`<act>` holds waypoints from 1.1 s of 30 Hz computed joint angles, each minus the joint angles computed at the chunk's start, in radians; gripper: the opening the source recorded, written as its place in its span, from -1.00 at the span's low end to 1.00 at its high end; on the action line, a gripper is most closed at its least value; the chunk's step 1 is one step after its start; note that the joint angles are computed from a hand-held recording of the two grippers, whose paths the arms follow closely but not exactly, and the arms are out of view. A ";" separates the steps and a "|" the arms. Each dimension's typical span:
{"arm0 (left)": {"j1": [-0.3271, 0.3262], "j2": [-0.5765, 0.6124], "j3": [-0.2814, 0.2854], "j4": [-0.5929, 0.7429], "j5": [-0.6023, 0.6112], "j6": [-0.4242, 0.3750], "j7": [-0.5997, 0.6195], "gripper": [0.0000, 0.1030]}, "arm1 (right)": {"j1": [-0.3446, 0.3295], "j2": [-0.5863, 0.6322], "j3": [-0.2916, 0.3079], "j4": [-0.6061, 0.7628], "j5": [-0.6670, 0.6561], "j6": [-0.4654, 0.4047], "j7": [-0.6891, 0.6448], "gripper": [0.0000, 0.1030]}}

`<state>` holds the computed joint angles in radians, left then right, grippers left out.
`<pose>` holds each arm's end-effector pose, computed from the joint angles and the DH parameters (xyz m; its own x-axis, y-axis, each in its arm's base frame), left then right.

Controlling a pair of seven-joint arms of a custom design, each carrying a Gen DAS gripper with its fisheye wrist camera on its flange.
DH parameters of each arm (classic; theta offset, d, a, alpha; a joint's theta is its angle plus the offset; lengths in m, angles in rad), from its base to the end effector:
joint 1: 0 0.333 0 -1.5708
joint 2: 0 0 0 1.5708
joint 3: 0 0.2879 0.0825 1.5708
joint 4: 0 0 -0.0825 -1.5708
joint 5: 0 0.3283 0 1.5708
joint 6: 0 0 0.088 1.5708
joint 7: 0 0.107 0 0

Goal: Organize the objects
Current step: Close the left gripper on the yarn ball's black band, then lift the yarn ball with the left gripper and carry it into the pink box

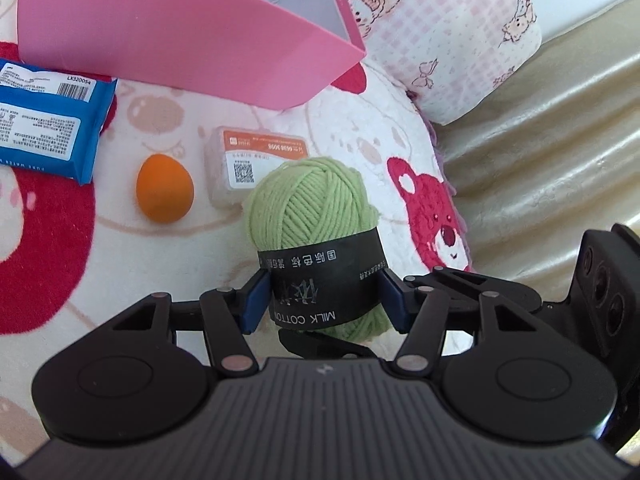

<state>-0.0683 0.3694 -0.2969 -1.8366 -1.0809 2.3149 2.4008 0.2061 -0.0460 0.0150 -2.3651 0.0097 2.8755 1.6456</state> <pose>0.5587 -0.2160 0.3651 -0.4526 -0.5703 0.6855 -0.8876 0.2141 -0.4079 0.4851 0.1085 0.4171 0.1502 -0.9876 -0.0459 -0.8440 -0.1039 -0.5261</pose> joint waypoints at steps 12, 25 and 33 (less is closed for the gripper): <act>0.002 -0.074 0.019 -0.025 -0.012 -0.016 0.000 0.08 | 0.048 -0.060 -0.027 -0.066 0.112 0.116 -0.089 0.28; -0.015 -0.137 0.046 -0.048 0.043 -0.008 -0.008 0.08 | 0.101 -0.077 -0.050 -0.081 0.209 0.167 -0.182 0.29; -0.007 -0.190 0.065 -0.037 0.073 -0.059 -0.022 0.08 | 0.053 -0.127 0.000 -0.065 0.033 0.123 0.026 0.29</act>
